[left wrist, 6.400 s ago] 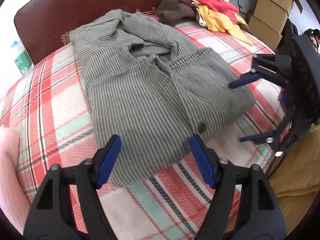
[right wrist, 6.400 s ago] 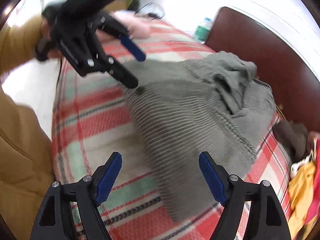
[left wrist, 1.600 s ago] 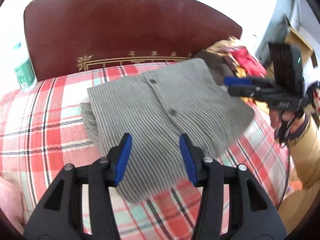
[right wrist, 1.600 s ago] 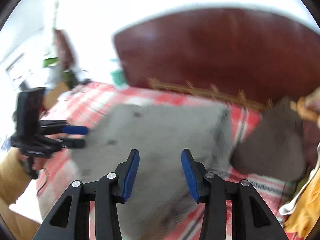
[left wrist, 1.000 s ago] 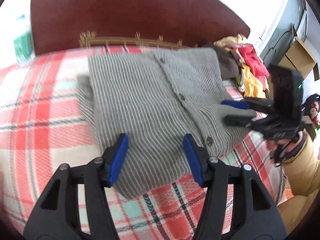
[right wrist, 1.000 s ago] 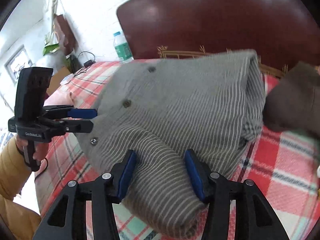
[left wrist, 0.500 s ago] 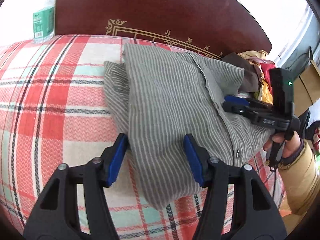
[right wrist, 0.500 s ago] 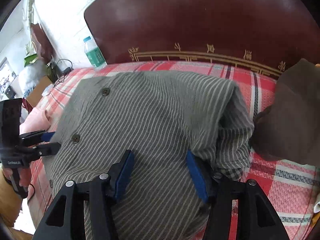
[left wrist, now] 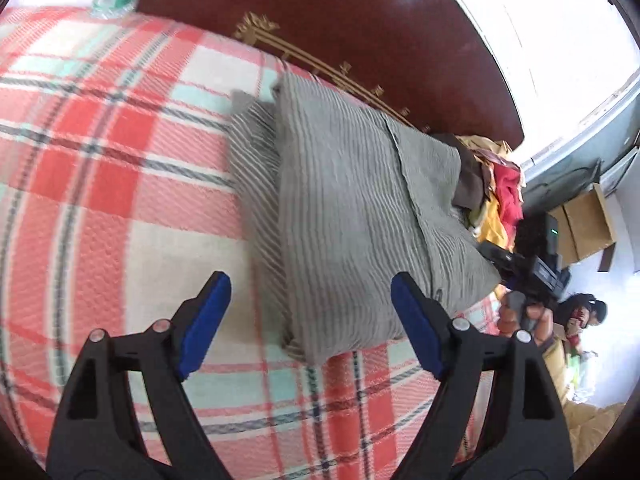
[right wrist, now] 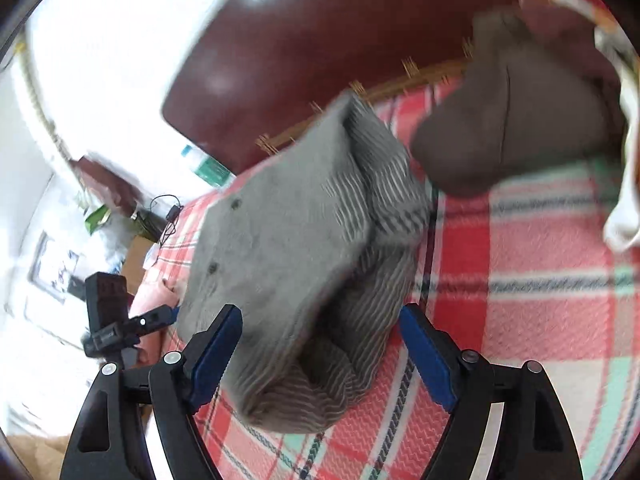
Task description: Fold clothes
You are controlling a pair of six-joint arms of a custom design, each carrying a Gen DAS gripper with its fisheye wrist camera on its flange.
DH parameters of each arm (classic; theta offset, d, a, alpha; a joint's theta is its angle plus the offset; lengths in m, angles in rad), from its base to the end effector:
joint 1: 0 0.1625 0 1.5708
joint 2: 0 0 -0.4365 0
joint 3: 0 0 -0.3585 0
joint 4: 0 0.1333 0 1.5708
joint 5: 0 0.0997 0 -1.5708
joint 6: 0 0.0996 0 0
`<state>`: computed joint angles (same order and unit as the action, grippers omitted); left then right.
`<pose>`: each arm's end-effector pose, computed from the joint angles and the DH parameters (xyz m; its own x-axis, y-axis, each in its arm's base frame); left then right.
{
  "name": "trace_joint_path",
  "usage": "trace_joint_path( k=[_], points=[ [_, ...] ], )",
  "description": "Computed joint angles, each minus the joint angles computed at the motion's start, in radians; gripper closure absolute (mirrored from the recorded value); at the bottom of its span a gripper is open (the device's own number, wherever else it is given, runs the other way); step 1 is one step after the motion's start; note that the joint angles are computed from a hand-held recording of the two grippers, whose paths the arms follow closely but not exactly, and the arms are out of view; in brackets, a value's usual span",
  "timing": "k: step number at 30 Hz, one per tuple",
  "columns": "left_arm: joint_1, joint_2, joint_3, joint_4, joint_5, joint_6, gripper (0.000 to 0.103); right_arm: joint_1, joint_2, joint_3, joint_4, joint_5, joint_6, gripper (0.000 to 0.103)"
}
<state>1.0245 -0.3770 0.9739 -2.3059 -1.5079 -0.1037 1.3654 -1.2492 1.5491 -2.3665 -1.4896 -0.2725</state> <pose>-0.3041 -0.7687 0.0370 -0.9059 0.4208 -0.0477 0.4231 0.8947 -0.1435 0.0129 -0.6313 0.4308 -0.9956 -0.0724 0.0593 -0.0920 0.8739 -0.4774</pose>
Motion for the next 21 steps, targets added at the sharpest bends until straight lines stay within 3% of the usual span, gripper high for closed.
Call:
trace_joint_path(
  k=[3,6,10,11,12,14,16,21],
  points=[
    [-0.003,0.041,-0.059,0.082,-0.021,0.017,0.020,-0.016,0.052,-0.046,0.050,0.064,0.061,0.018],
    [-0.005,0.065,-0.082,0.079,-0.044,0.036,0.018,-0.005,0.099,-0.081,0.045,0.076,0.058,0.017],
    [0.020,0.089,-0.124,0.076,-0.132,-0.035,0.018,-0.010,0.153,-0.138,0.080,0.136,0.077,0.017],
    [0.026,0.091,-0.125,0.066,-0.147,-0.054,0.019,-0.009,0.162,-0.148,0.085,0.146,0.079,0.017],
    [0.027,0.089,-0.117,0.048,-0.144,-0.067,0.029,-0.008,0.167,-0.153,0.090,0.154,0.078,0.019],
    [0.029,0.086,-0.110,0.041,-0.136,-0.094,0.045,-0.009,0.177,-0.156,0.094,0.174,0.073,0.036],
    [0.031,0.082,-0.109,0.046,-0.137,-0.121,0.054,-0.018,0.184,-0.154,0.090,0.192,0.094,0.072],
    [0.031,0.071,-0.121,0.076,-0.162,-0.158,0.067,-0.032,0.178,-0.127,0.059,0.261,0.130,0.081]
  ],
)
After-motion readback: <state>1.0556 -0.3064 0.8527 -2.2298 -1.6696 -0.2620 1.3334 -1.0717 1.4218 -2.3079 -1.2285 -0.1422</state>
